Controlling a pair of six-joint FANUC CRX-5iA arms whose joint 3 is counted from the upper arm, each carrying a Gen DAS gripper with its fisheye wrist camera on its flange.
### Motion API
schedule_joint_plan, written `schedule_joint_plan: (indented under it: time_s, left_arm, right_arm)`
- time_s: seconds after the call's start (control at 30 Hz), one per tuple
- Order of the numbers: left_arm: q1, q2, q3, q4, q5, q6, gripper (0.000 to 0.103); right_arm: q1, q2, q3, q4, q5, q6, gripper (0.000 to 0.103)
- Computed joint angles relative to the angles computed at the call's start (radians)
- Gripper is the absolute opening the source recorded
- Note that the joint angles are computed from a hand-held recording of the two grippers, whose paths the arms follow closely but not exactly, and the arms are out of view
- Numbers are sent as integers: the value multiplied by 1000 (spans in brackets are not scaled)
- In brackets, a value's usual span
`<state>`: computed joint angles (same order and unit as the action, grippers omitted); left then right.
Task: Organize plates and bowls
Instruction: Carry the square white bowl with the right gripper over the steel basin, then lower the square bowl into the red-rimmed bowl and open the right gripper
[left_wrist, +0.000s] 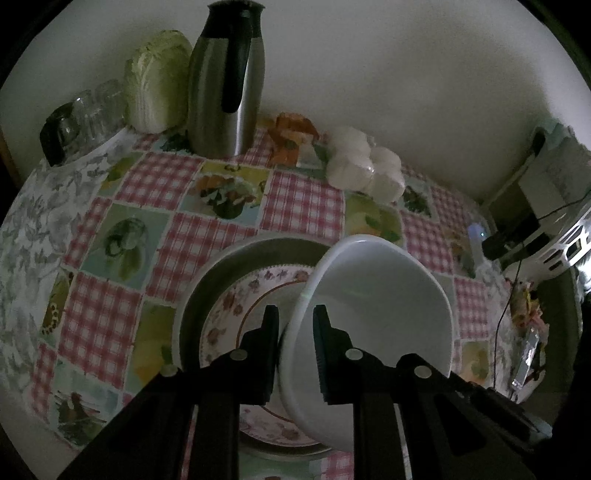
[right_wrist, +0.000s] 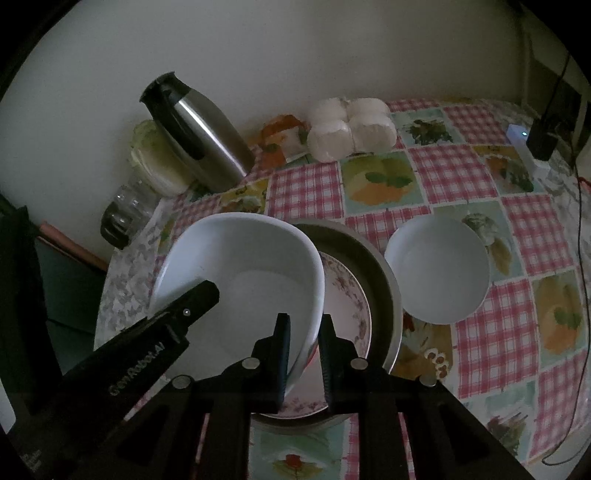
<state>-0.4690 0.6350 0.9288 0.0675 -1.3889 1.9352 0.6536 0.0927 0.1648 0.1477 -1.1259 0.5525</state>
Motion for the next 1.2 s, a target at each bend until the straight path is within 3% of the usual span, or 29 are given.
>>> schedule_joint_plan:
  time_s: [0.33, 0.93, 1.13, 1.2]
  left_arm:
    - [-2, 76, 96, -30, -119, -1, 33]
    - [34, 19, -4, 19, -43, 3, 37]
    - [49, -15, -50, 34, -2, 10, 48]
    - [53, -28, -66, 38, 15, 10, 61]
  right_arm:
    - [-10, 22, 22, -44, -11, 26, 20]
    - [0, 36, 37, -30, -29, 24, 20]
    - [12, 28, 33, 5, -33, 4, 20]
    - [16, 26, 32, 20, -36, -8, 24]
